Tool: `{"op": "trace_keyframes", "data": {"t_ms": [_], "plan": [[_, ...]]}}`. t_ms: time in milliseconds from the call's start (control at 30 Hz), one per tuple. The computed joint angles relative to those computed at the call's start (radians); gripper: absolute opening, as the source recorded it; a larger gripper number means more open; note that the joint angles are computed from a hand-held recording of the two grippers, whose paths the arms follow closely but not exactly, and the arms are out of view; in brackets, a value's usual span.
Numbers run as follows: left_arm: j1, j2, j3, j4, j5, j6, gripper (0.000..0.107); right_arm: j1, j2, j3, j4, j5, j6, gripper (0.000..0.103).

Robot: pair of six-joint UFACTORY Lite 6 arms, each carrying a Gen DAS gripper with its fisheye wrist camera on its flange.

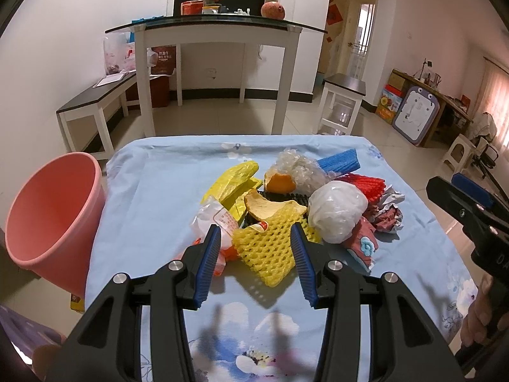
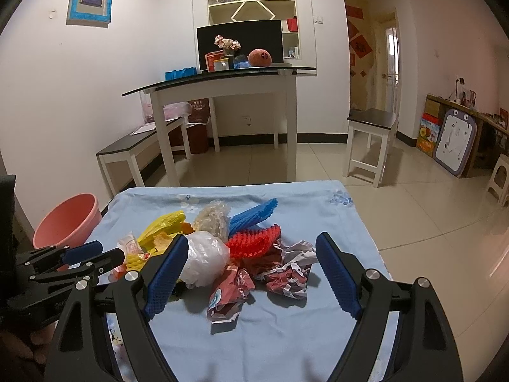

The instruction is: Collect trash

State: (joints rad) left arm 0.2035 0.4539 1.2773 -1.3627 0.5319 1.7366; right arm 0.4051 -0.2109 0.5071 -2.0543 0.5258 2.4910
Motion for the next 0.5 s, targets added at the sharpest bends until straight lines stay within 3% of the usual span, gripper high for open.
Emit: {"op": "trace_keyframes", "data": {"t_ms": [500], "plan": [[0.014, 0.015, 0.019, 0.002, 0.002, -0.009, 0.046, 0.01, 0.0, -0.012, -0.032, -0.008, 0.029, 0.078]]}}
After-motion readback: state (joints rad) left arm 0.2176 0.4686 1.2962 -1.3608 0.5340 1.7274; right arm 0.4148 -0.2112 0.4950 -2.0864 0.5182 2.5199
